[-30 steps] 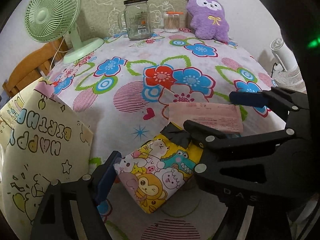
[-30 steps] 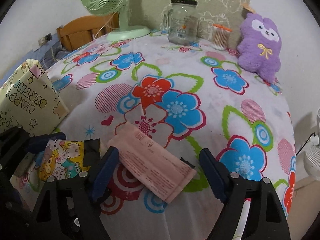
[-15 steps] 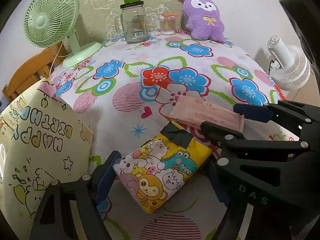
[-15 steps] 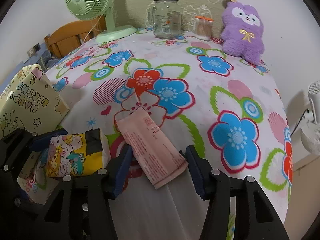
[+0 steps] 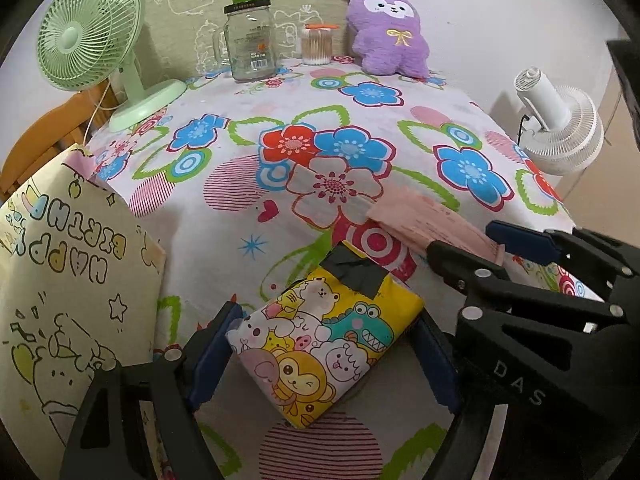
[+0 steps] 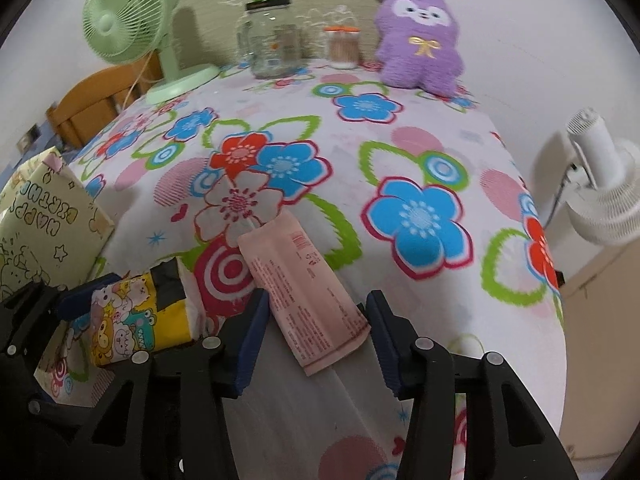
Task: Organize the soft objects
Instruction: 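Lift the snack box with the left tool while the right tool lifts the pink packet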
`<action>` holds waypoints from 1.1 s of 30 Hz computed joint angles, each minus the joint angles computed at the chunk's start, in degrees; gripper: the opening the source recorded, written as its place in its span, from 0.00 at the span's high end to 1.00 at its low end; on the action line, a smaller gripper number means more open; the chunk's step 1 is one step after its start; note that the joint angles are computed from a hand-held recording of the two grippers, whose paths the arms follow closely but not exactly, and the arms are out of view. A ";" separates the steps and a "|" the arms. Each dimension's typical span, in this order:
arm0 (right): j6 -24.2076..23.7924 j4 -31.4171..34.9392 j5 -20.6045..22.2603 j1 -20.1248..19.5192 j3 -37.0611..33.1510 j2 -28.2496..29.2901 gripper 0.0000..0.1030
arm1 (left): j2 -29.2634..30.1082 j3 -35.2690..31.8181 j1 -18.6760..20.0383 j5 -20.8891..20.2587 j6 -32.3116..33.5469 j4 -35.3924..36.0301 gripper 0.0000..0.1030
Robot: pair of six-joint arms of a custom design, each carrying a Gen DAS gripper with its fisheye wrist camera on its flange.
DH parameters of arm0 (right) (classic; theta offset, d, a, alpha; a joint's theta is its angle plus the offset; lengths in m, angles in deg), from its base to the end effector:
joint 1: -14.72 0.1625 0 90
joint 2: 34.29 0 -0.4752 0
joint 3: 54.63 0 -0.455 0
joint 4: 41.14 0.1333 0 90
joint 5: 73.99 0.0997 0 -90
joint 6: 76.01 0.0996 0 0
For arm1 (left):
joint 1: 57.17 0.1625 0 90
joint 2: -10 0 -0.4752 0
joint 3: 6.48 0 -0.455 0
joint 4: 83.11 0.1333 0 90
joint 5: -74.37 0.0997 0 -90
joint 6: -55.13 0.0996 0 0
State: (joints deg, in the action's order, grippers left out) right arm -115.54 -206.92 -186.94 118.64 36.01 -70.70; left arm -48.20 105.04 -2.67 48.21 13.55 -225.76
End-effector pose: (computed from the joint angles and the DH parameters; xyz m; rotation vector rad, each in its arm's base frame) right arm 0.2781 -0.7293 0.0267 1.0991 -2.4102 0.3721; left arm -0.1795 -0.6352 0.1564 -0.1052 2.1281 -0.8172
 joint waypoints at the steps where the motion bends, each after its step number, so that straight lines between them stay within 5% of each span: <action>1: 0.57 -0.49 -0.11 -0.02 0.38 -0.18 0.51 | 0.04 0.08 -0.12 0.27 -0.02 0.13 0.18; 19: 8.98 -0.99 2.52 -0.84 5.86 -4.46 0.59 | -0.58 2.07 -2.13 1.01 0.03 -0.11 0.19; 33: 8.50 -5.25 2.56 1.28 9.15 -7.77 0.59 | -2.45 3.48 -5.29 3.46 1.17 -1.66 0.19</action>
